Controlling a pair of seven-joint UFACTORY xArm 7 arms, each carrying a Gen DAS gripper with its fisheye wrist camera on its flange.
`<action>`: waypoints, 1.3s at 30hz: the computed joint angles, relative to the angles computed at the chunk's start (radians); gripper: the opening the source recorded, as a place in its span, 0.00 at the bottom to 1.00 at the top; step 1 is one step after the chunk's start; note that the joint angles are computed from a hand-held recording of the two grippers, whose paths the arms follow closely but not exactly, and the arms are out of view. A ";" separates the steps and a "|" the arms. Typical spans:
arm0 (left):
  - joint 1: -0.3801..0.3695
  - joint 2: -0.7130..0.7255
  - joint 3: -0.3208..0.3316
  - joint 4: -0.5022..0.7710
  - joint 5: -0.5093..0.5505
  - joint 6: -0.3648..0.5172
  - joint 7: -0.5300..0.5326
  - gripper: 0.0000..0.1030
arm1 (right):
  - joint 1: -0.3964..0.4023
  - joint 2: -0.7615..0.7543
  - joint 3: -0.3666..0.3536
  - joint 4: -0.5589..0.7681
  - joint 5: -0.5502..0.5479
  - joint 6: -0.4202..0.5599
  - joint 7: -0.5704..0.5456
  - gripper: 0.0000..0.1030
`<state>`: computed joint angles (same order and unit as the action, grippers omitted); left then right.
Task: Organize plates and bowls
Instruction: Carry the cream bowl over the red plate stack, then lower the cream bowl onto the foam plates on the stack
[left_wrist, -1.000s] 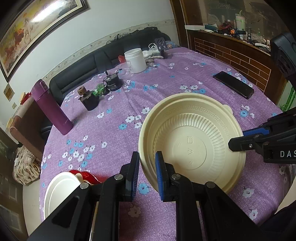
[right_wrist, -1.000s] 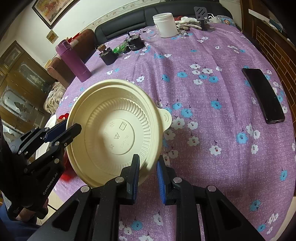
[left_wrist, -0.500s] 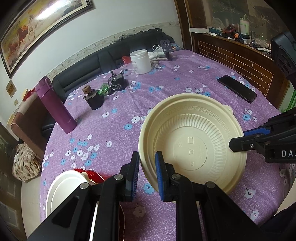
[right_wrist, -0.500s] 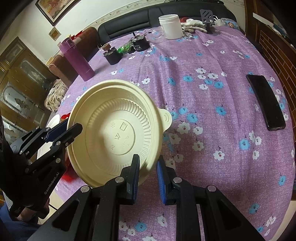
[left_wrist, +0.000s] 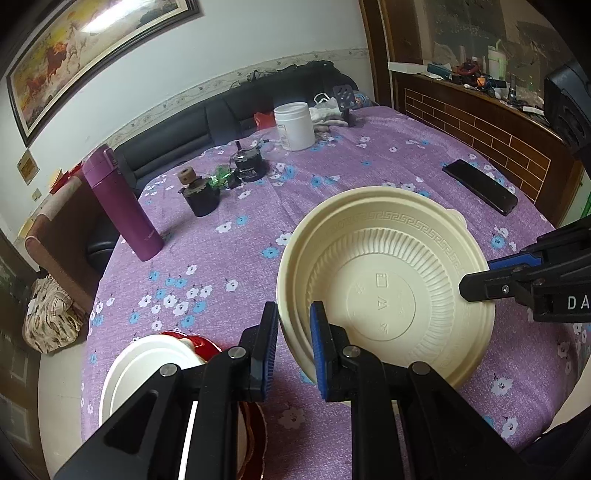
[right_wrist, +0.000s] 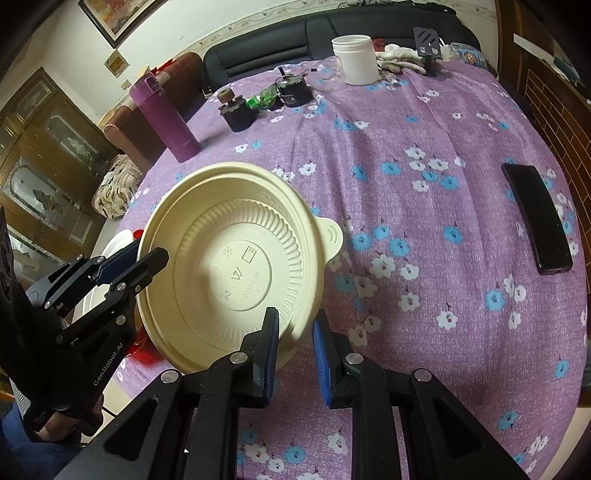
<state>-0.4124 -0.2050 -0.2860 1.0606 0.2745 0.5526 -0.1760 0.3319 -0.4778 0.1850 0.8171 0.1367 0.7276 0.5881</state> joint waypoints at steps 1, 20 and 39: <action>0.001 -0.003 0.002 -0.001 -0.002 -0.001 0.000 0.16 | 0.000 0.006 0.001 0.008 -0.002 0.000 -0.002 0.19; 0.064 -0.082 0.028 -0.033 -0.035 0.002 -0.016 0.16 | 0.031 0.125 0.015 0.149 -0.004 -0.012 -0.053 0.20; 0.139 -0.165 0.059 -0.070 -0.070 0.024 -0.028 0.16 | 0.076 0.259 0.028 0.328 0.029 0.017 -0.120 0.20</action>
<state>-0.2738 -0.3701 -0.2272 0.9903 0.2043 0.5764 -0.2045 0.4074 -0.2183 0.2130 1.1448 0.1659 0.7444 0.4683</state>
